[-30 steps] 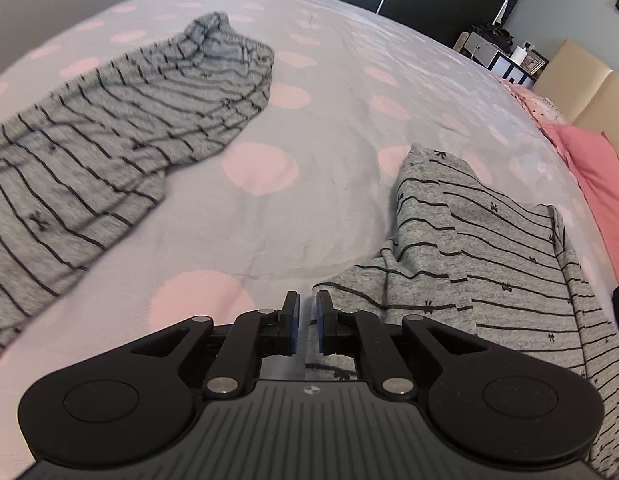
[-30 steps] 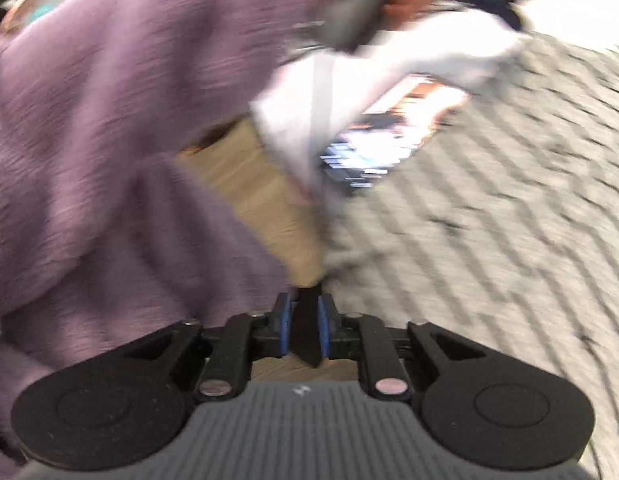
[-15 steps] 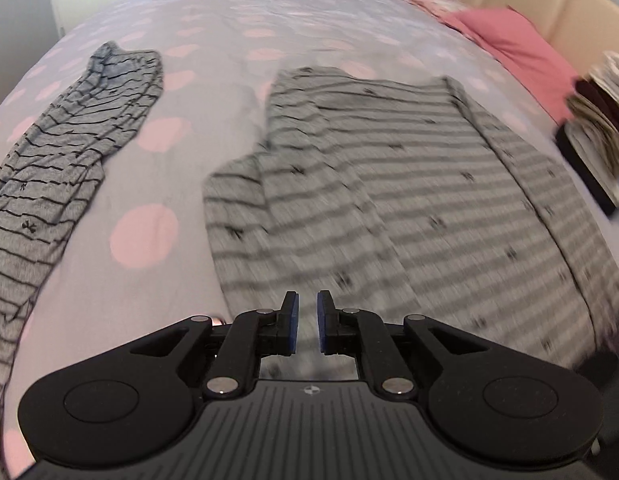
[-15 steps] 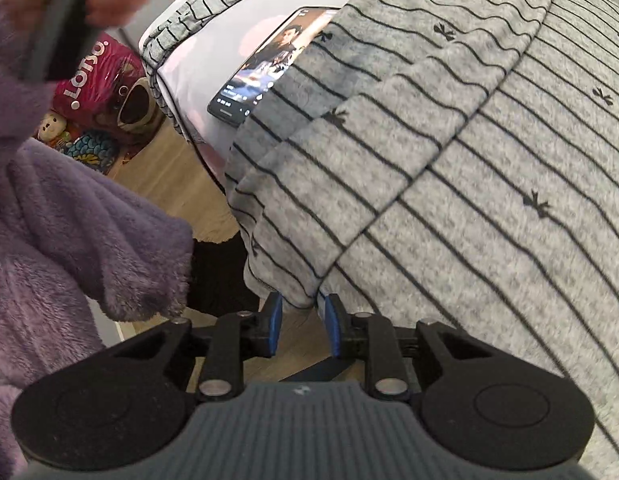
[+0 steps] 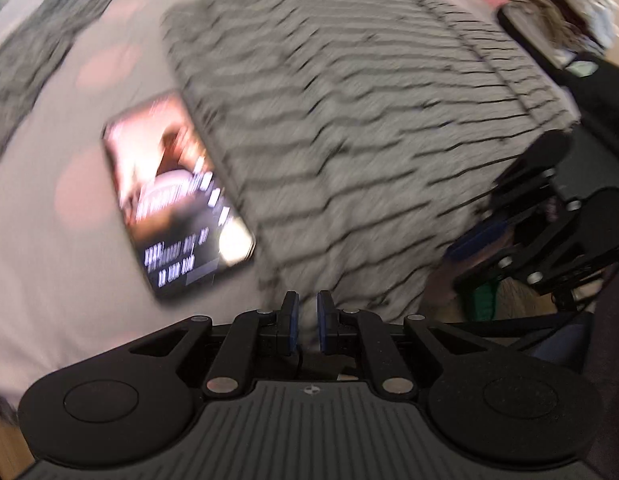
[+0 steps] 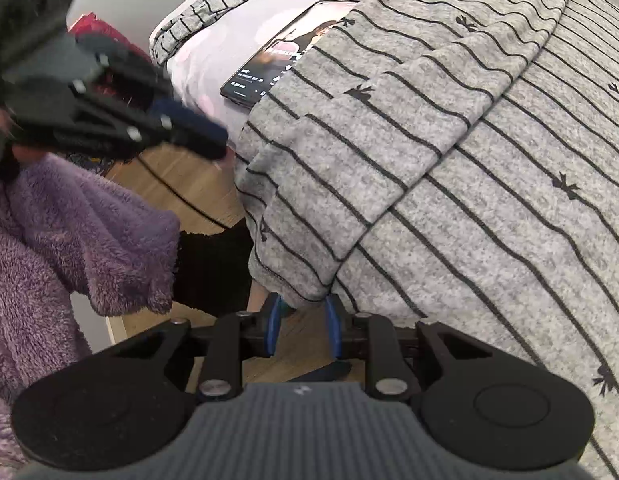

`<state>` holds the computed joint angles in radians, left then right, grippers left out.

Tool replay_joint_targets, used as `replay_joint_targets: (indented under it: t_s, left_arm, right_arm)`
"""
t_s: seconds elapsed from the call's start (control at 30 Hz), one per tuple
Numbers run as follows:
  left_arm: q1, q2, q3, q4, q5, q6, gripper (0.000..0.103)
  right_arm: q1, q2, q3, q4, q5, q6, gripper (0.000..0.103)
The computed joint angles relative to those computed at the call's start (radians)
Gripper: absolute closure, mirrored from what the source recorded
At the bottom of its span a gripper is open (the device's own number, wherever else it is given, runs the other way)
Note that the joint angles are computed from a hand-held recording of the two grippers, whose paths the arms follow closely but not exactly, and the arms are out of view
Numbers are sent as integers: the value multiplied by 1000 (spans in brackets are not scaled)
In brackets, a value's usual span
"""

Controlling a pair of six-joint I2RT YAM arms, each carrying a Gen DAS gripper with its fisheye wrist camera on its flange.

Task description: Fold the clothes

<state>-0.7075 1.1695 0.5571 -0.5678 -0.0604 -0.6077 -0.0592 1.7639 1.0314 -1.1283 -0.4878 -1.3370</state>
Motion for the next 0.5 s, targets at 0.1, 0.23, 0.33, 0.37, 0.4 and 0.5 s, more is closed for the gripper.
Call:
replay_joint_targets:
  t_s: [0.1,0.23,0.33,0.37,0.4,0.5]
  left_arm:
    - [-12,34,-41,58,8,-26,96]
    - [-35,94,-50,96,-9,-42,96]
    - [-41,105,-53,123,-17,-47,96]
    - [-43,109,-50,122,-20,-48,96]
    - [-45,112,-46,118,-23,-48,96]
    - [-44,92,-44,97,-23,-58,99]
  right_arm:
    - [12,-5,-33,47,-21,22,63]
    - [27,-10,-84,115,-31,40,63]
    - [38,-3,-123,170,-50,87,63]
    - [38,2,-136,192,-59,104,64]
    - [37,8,-148,213,-69,120,69]
    - [45,26,-157,232,-83,147,100]
